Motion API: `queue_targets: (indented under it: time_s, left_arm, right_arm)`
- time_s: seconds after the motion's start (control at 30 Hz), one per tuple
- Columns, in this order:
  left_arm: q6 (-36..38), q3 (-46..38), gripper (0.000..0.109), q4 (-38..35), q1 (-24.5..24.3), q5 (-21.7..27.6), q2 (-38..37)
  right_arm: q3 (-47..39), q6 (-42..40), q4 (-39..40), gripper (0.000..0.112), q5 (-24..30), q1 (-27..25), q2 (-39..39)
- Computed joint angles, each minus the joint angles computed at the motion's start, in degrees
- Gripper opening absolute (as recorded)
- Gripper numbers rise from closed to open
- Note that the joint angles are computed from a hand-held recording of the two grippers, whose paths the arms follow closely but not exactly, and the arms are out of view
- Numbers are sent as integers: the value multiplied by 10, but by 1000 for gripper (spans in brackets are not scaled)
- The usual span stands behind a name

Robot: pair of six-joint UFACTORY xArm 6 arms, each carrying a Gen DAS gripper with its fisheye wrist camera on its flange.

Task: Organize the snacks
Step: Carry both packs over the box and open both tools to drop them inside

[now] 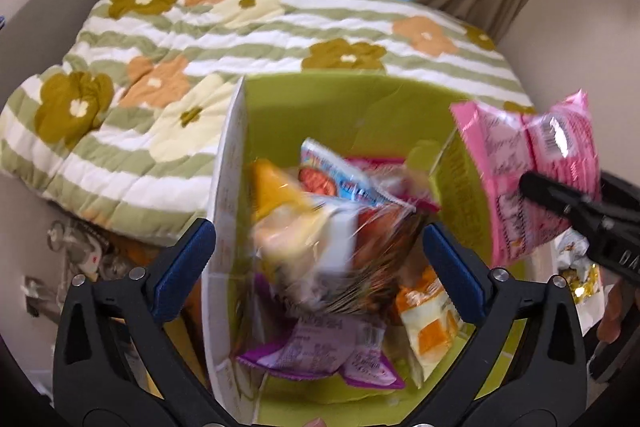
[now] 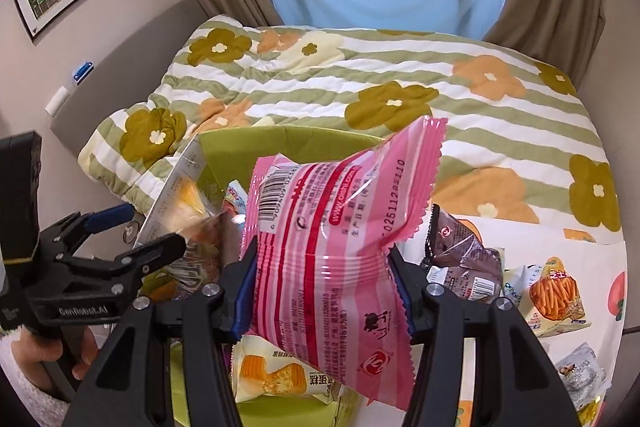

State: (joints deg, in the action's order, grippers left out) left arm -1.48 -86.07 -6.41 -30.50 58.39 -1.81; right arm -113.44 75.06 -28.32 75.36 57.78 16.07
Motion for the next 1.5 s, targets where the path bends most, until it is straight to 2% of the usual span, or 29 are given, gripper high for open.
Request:
queue_targets:
  time_s: [0.13,0.37,0.63,0.67,0.7,0.73,0.8,0.83,1.13,1.33,1.5]
  left_arm:
    - [-22,32,102,4,0,-4,-26]
    - [-55,43,102,48,-13,-9,-44]
    - [-71,42,102,73,-16,-4,-46]
    - [-74,45,102,78,-18,-4,-49]
    - [-75,46,102,80,-18,-3,-50]
    - [-76,48,102,83,-19,-2,-52]
    - [-81,55,102,88,-20,-2,-59]
    - [-83,58,102,89,-20,-1,-63]
    - [-91,84,102,96,-21,3,-110]
    - [-75,94,102,86,-26,-11,-144]
    - [-43,103,102,62,-50,-22,-171]
  right_arm:
    - [14,-16,6,51,-16,-6,-6]
    - [-21,-48,15,51,0,-10,23]
    - [6,-46,39,53,-67,-30,25]
    - [15,-42,41,55,-78,-31,22]
    - [26,-38,41,63,-89,-32,16]
    - [26,-34,35,78,-91,-31,16]
    - [29,-29,20,99,-94,-28,14]
    - [38,-22,5,102,-102,-24,7]
    - [52,7,-23,102,-102,-2,-13]
    - [-14,18,-74,102,-24,41,2]
    - [-32,67,-128,102,45,91,-8]
